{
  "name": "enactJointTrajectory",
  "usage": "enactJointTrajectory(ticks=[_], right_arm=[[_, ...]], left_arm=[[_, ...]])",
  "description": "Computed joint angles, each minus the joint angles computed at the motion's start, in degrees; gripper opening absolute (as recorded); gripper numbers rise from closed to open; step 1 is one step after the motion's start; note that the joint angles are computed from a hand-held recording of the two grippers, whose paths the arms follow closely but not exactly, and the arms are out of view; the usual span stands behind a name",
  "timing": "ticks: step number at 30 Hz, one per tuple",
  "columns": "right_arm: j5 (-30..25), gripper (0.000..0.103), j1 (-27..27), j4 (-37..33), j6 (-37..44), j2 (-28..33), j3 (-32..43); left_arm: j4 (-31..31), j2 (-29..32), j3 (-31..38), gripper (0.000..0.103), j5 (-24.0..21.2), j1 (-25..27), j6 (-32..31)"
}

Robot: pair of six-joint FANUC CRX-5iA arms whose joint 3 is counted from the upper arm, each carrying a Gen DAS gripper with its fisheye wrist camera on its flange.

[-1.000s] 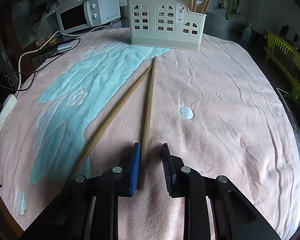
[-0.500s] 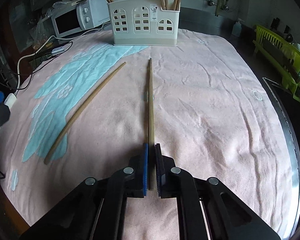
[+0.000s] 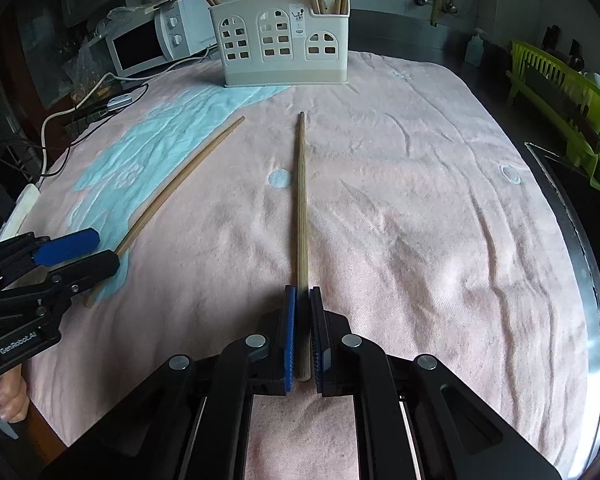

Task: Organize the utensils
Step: 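Close the left tool on the last chopstick while the right tool holds its chopstick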

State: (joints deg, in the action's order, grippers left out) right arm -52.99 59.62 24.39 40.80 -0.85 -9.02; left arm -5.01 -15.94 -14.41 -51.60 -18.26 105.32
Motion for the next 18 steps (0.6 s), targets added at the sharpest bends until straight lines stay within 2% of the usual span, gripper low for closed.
enactJointTrajectory(ticks=[3,6,12,14,18], right_arm=[[0.1,0.007,0.1,0.1,-0.1,-0.1,-0.2],[0.1,0.007,0.2,0.1,0.2,0.0,-0.1],[0.0,0.007,0.5,0.8,0.0,0.0,-0.4],[0.1,0.007,0.6,1.1,-0.3,0.0,-0.5],[0.1,0.007,0.7,1.3,-0.5,0.1,-0.6]], left_arm=[[1.4,0.8,-0.3,0.034,0.0,0.6,-0.4],[0.0,1.1,0.2,0.033,-0.2,-0.1,0.4],[-4.0,1.8,2.1,0.020,-2.1,-1.7,2.9],[-3.9,2.0,2.4,0.014,-2.4,-1.7,2.9],[-4.2,2.2,3.0,0.008,-3.3,-2.1,3.3]])
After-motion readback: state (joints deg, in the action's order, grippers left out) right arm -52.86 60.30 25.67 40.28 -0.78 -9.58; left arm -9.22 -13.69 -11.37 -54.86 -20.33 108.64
